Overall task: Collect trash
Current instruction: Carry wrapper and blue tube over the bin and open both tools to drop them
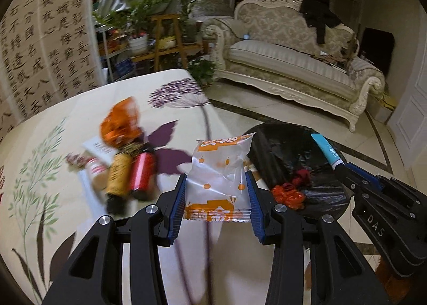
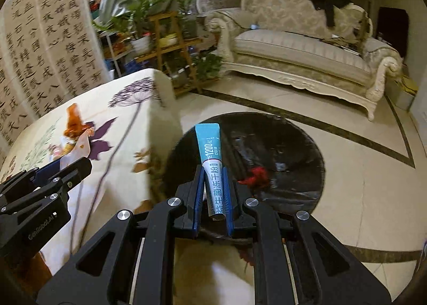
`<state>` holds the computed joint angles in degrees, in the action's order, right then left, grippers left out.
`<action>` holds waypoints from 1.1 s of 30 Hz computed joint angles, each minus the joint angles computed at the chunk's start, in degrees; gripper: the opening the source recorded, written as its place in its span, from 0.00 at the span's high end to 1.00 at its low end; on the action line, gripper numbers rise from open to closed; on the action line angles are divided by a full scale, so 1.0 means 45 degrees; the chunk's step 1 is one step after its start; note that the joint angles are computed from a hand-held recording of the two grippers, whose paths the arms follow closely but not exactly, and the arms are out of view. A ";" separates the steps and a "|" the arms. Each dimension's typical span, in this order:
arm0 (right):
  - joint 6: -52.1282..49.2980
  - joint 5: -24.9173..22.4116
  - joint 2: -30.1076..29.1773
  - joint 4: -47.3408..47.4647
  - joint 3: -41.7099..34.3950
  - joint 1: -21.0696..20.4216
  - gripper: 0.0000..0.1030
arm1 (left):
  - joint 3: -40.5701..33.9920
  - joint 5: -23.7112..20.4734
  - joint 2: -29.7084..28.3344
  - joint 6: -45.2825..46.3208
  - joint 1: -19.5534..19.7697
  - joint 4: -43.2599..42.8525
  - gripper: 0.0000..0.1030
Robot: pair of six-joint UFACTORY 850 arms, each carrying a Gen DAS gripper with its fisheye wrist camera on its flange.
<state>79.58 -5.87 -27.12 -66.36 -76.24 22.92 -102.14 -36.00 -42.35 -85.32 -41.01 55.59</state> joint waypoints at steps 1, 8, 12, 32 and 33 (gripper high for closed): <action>0.0483 -0.0035 -0.0055 -0.0438 -0.0042 -0.0069 0.86 | -0.0411 -0.0014 -0.0272 0.0359 0.0009 -0.0210 0.59; 0.0699 -0.0206 -0.0606 -0.0391 -0.0583 -0.0454 0.86 | -0.2587 -0.0215 -0.1694 0.2531 0.0108 -0.1543 0.59; 0.0102 -0.0231 -0.0918 0.0312 -0.0884 -0.0625 0.86 | -0.4143 -0.0560 -0.2659 0.3805 0.0155 -0.2282 0.59; -0.3933 -0.0567 -0.2208 0.4787 -0.2232 -0.0985 0.77 | -0.8917 -0.2151 -0.5538 0.7426 0.0350 -0.4766 0.41; -0.3837 -0.0608 -0.2220 0.4702 -0.2258 -0.0994 0.75 | -0.8846 -0.2122 -0.5488 0.7262 0.0348 -0.4648 0.37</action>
<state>62.31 -8.61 -37.10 -45.21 -86.41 18.44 -141.94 -45.55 -67.05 -52.64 -39.44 34.67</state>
